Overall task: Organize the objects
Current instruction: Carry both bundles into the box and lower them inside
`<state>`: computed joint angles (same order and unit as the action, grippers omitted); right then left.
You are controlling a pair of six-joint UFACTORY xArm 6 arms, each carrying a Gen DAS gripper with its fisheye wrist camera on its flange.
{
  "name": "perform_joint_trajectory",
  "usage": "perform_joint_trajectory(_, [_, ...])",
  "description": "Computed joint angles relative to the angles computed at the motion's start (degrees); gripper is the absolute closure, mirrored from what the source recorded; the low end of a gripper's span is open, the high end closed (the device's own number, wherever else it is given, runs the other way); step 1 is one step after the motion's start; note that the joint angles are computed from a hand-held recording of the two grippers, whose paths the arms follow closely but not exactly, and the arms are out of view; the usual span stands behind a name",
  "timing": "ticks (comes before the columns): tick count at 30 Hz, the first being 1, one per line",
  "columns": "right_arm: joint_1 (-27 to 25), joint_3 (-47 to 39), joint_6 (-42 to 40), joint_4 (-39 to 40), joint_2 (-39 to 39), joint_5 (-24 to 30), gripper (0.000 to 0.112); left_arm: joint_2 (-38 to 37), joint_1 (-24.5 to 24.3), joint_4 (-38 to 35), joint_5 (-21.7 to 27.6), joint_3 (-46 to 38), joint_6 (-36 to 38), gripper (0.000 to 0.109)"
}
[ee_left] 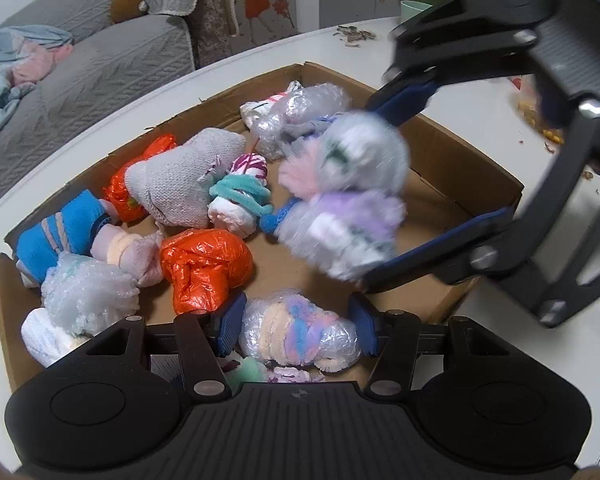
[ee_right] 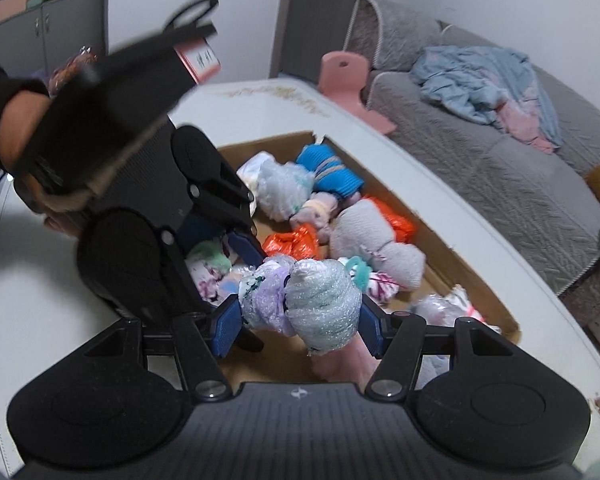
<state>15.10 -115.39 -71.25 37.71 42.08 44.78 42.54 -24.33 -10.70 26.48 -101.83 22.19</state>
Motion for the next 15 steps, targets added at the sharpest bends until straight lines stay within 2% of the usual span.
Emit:
perform_joint_trajectory(4, [-0.04, -3.05, 1.22, -5.75, 2.2, 2.83, 0.056, -0.05, 0.12, -0.68, 0.35, -0.02, 1.21, 0.046])
perform_joint_trajectory(13, [-0.04, -0.5, 3.27, -19.8, 0.98, -2.48, 0.056, 2.64, -0.13, 1.74, 0.66, -4.05, -2.48, 0.046])
perform_joint_trajectory(15, [-0.45, 0.11, 3.19, -19.53, 0.45, -2.06, 0.057, 2.53, -0.34, 0.32, 0.56, -3.85, -0.79, 0.046])
